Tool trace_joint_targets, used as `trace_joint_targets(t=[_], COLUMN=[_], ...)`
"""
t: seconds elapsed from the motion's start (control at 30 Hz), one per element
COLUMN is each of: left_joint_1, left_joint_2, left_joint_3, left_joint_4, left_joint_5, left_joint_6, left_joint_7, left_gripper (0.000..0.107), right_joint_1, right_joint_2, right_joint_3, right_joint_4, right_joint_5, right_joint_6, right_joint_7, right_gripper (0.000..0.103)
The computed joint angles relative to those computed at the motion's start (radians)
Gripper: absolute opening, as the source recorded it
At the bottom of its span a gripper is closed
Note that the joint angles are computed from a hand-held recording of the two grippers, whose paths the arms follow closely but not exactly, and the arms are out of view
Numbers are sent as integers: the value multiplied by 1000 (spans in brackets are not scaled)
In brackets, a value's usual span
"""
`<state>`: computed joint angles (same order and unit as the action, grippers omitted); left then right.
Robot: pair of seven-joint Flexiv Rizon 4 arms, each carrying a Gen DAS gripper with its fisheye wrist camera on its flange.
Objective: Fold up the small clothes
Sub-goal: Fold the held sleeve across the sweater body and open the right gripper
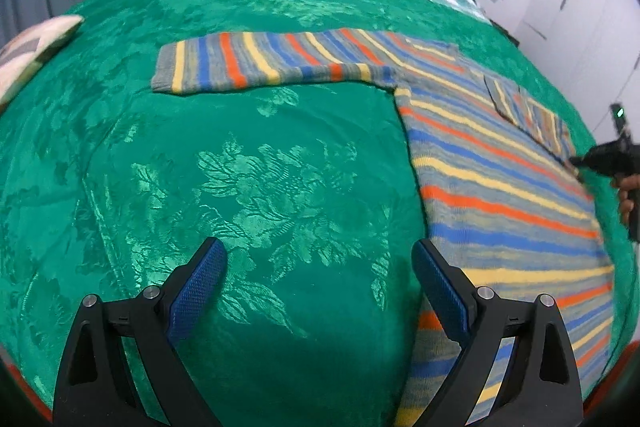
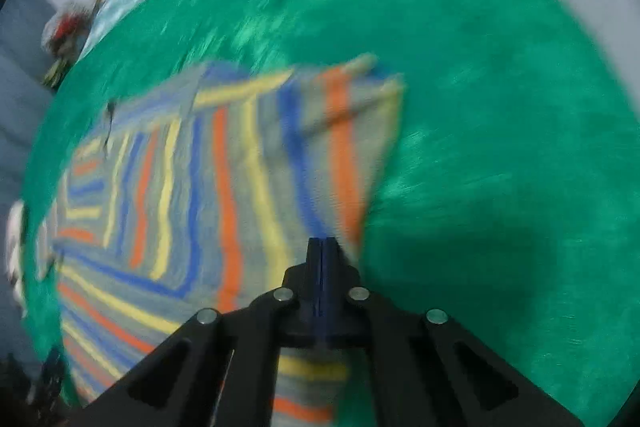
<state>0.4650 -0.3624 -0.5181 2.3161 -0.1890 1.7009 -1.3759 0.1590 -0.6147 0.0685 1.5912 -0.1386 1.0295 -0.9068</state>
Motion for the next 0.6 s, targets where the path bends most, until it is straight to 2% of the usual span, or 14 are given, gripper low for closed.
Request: trace_joint_targets(t=[0.03,0.07,0.13,0.2,0.27,0.3,0.33,0.37,0.4,0.43,0.47,0.53,0.57,0.6], left_joint_1=[-14,-22,-34,-55,-58,-59,-61,-39,9,74,135,235,258,265], left_joint_2=[1,0,-4,-6,-2,6,14,29,46,59,70,86,88,91], left_joint_3=[16,24,33,52,56,59,62,40,-14,-89,-162,-288,-322,-340], left_joint_4=[0,-2,-6,-7,-1,6,9,23,47,71,92,121,128,133], left_joint_5=[4,3,-6,-8,-7,-10,-13,-21,-32,-40,-38,-8,12,34], left_joint_6=[-2,-8,-19,-11,-6,-8,-15,-21,-18,-10,-4,3,4,6], left_joint_7=[3,5,10,16,20,18,16,18,26,35,39,40,39,39], left_gripper=[95,95,95,95,95,95,95,95,95,95,95,95,95,95], right_joint_1=[8,2,-66,-78,-11,10,27,51,73,78,66,30,34,38], right_joint_2=[30,48,64,84,101,116,147,176,220,249,274,303,313,317], right_joint_3=[-7,19,133,177,99,70,39,5,-24,-20,17,93,103,107], right_joint_4=[37,55,55,76,134,168,235,276,328,366,388,379,388,400], right_joint_5=[-24,18,88,153,83,63,41,3,-72,-81,-25,48,64,82], right_joint_6=[33,69,56,24,-59,-55,14,39,45,85,118,43,24,29], right_joint_7=[-3,-68,-181,-269,-213,-189,-146,-86,-5,10,-38,-105,-107,-100], right_gripper=[14,14,14,14,13,1,0,6,12,12,12,30,38,50])
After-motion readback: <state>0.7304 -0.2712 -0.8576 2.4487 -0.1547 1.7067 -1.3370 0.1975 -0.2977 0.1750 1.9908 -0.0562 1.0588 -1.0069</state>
